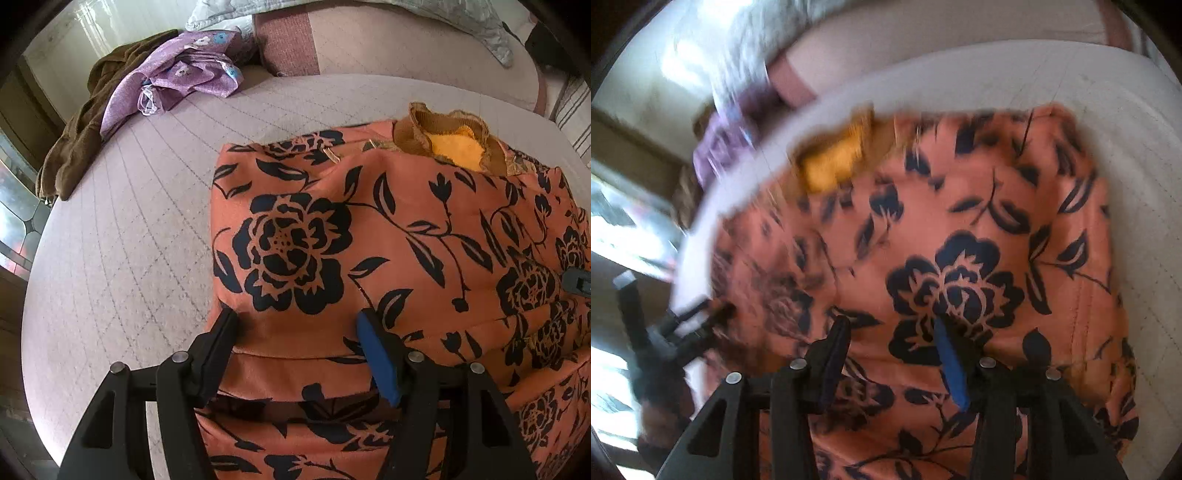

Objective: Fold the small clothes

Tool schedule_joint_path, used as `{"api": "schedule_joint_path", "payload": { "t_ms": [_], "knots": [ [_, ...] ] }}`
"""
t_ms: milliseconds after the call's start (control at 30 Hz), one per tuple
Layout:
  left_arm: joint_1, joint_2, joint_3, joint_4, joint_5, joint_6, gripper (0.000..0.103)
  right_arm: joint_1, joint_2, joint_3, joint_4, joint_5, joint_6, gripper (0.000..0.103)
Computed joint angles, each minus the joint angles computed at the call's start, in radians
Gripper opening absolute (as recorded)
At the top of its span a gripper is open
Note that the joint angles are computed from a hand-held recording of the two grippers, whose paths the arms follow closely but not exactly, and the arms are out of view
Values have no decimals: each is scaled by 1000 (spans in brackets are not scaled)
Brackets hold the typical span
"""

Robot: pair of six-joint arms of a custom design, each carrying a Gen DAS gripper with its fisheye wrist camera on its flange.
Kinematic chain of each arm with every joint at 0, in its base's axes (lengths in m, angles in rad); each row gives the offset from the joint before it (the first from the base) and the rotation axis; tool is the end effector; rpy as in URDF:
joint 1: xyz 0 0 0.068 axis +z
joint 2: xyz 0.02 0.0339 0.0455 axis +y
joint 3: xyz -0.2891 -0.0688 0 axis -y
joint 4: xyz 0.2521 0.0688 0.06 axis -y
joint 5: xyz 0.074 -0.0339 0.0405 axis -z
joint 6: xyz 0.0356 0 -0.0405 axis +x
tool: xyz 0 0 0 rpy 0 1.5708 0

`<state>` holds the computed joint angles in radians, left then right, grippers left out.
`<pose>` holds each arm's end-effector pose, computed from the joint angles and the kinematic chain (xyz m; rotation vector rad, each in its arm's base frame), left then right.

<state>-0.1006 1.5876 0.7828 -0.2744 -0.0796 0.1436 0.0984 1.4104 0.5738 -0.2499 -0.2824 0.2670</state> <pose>0.2933 -0.0268 0.1659 0.2964 2.6329 0.1198 0.2355 0.0332 0.1562 0.1316 2.6728 0.4938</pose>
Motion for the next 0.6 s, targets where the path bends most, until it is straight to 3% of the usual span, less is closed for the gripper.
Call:
{"api": "schedule_joint_path", "payload": {
  "t_ms": [100, 200, 433, 500, 600],
  "knots": [
    [20, -54, -2, 4, 69, -9, 69, -18, -36, -13, 33, -49, 26, 51],
    [24, -47, 26, 30, 99, -19, 69, -65, -89, -28, 98, -13, 39, 51],
    [8, 177, 162, 51, 27, -101, 69, -218, 119, 11, 229, -13, 56, 48],
    [-12, 171, 156, 60, -6, -96, 69, -223, 104, 6, 241, -27, 77, 47],
    [-15, 122, 128, 54, 18, -89, 69, -217, 7, -13, 214, -75, 64, 50]
  ]
}}
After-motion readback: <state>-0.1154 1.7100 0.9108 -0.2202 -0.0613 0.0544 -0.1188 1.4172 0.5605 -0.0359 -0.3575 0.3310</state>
